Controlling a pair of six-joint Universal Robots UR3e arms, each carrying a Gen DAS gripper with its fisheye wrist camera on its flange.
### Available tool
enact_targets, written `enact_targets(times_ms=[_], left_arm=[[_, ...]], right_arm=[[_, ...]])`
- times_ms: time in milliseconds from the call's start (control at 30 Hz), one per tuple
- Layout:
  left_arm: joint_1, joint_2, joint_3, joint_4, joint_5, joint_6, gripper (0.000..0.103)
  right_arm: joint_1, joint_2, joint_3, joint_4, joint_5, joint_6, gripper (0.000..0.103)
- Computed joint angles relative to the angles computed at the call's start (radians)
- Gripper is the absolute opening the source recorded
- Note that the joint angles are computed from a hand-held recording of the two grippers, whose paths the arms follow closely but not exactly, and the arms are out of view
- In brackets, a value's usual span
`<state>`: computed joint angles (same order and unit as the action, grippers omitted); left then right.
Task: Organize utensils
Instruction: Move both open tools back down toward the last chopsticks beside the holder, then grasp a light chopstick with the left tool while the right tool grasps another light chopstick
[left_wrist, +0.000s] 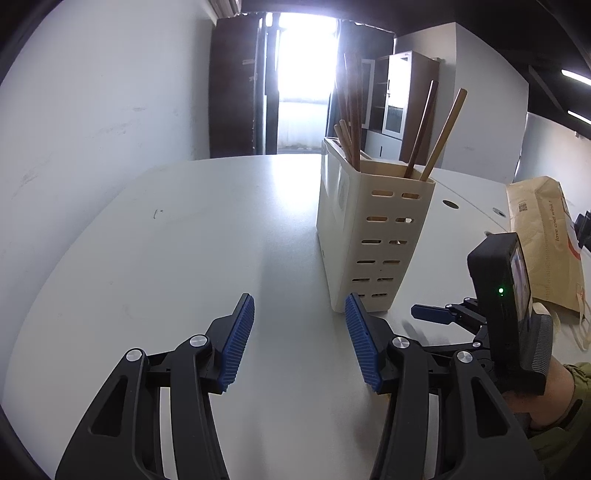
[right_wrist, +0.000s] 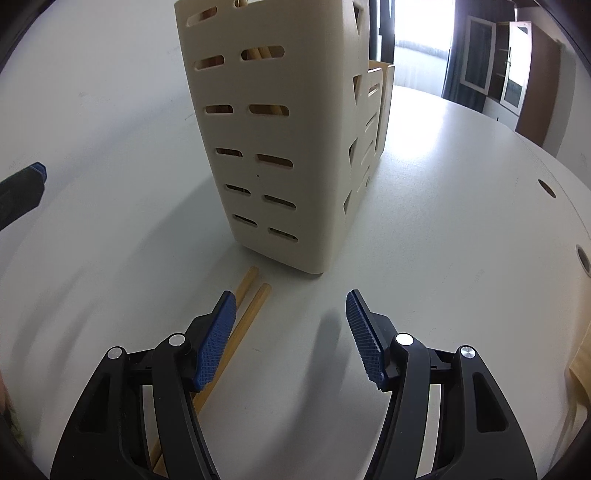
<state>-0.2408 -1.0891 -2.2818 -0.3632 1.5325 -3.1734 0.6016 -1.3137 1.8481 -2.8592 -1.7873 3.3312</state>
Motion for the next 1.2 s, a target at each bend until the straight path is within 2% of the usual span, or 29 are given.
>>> enact_targets(times_ms=[300,567,633,700,767,867,1000,1200], left_arm=[[-0.016,-0.010,0.007,-0.002,0.010,0.001,0.052],[-0.011,-0.005,0.004,-0.012,0.007,0.007,0.052],[-0.015,-0.012,0.006,-0.012,0.010,0.006,0.052],[-0.026,-0.022,0.007,-0.009,0.017,0.007,0.052],[-0.040,-0.038,0.008,-0.003,0.029,0.006,0.052],[-0.053,-0.062,0.011,0.003,0.040,0.006,0.052],[-0.062,-0.110,0.021,0.002,0.044,0.004,0.052],[-0.099,-0.235,0.077,-0.009,0.032,-0.004,0.052]], right_arm=[[0.048,0.043,-0.031,0.044,-0.047,0.025,0.062],[0.084,0.018,0.022,0.025,-0.069,0.023,0.060],[0.028,-0.004,0.034,0.021,-0.023,-0.030,0.055],[0.014,-0.023,0.054,0.015,-0.002,-0.050,0.043],[-0.011,-0.044,0.075,0.010,0.024,-0.077,0.036],[-0.026,-0.060,0.089,0.007,0.044,-0.096,0.034],[-0.063,-0.094,0.115,0.014,0.085,-0.121,0.021],[-0.125,-0.148,0.164,0.021,0.156,-0.143,0.010]])
